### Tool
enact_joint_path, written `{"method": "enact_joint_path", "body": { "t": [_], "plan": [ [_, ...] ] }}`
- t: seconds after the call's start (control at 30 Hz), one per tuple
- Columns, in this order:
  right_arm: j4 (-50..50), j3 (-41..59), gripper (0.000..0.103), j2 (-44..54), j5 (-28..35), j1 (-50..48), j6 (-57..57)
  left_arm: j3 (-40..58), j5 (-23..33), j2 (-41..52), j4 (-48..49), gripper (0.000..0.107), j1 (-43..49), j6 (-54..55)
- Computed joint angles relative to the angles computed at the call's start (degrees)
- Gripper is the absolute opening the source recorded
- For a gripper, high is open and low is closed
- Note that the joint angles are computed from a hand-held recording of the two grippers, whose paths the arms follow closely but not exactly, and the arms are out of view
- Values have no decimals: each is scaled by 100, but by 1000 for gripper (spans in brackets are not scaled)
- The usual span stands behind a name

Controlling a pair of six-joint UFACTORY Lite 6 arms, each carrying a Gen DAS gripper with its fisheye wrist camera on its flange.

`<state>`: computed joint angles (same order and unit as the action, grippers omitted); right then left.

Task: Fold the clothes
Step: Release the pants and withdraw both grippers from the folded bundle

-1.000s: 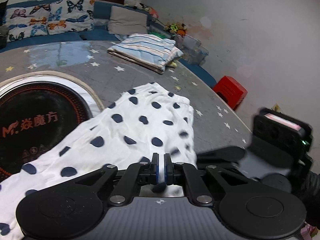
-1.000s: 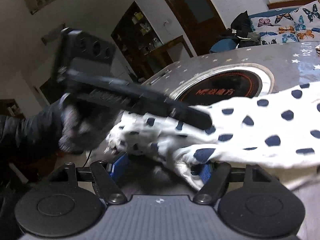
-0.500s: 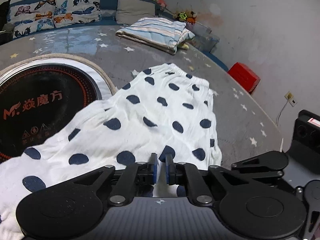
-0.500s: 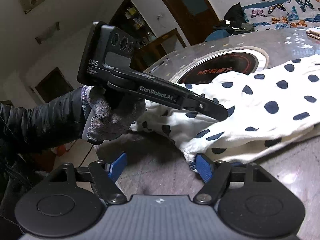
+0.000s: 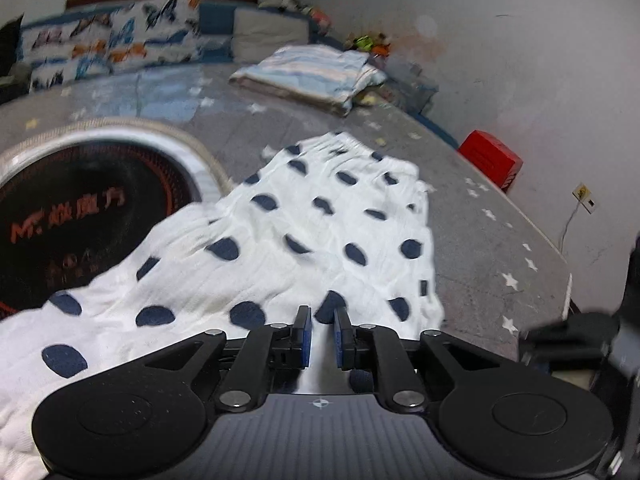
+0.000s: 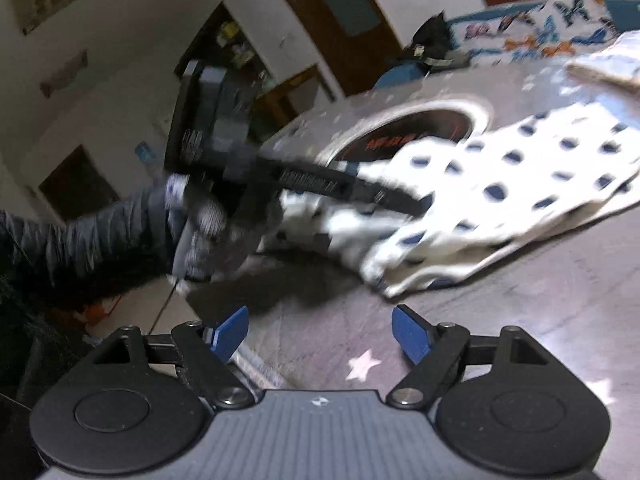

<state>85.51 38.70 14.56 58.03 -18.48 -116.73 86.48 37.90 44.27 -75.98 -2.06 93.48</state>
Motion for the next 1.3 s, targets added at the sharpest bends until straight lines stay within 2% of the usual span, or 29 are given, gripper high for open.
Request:
{"method": "enact_joint_path", "body": {
  "t": [0.2,0.3,0.5,0.6,0.77,0.83,0.97,1.1,1.3],
  "plan": [
    [641,354,81,-278,-516,-300,65,-1002,-40,-596,-652,13,-66,1350],
    [1342,699,81,-85,-1303,18,-162,-1381,-95,-762,-826,14,-111,1761],
    [2678,1644,80,771,-2470,802,-920,-2081,-288,-1181,-1517,35,-192,2789],
    [3027,2227,80,1337,-2696,1014,-1155,-2147,-277,-1221,-1632,47,-173,2878],
    [4004,2860,78,1982,-3409,1205,-1722,-2190,-306,-1162,-1748,50,-153,2909],
    [4558,2831,74,2050,-3590,1170,-2068,-2228,-212,-1172,-1738,52,-80,2874],
    [4798,2776,74,1927,-3558,1034,-2053,-2307,-66,-1185,-1721,54,51,2780],
    [4700,3037,75,2026,-3469,1134,-1991,-2499,1,-1350,-1754,56,174,2746],
    [4721,3770,77,2625,-3855,1520,-1968,-2891,116,-1816,-1942,57,658,2710]
  ]
}}
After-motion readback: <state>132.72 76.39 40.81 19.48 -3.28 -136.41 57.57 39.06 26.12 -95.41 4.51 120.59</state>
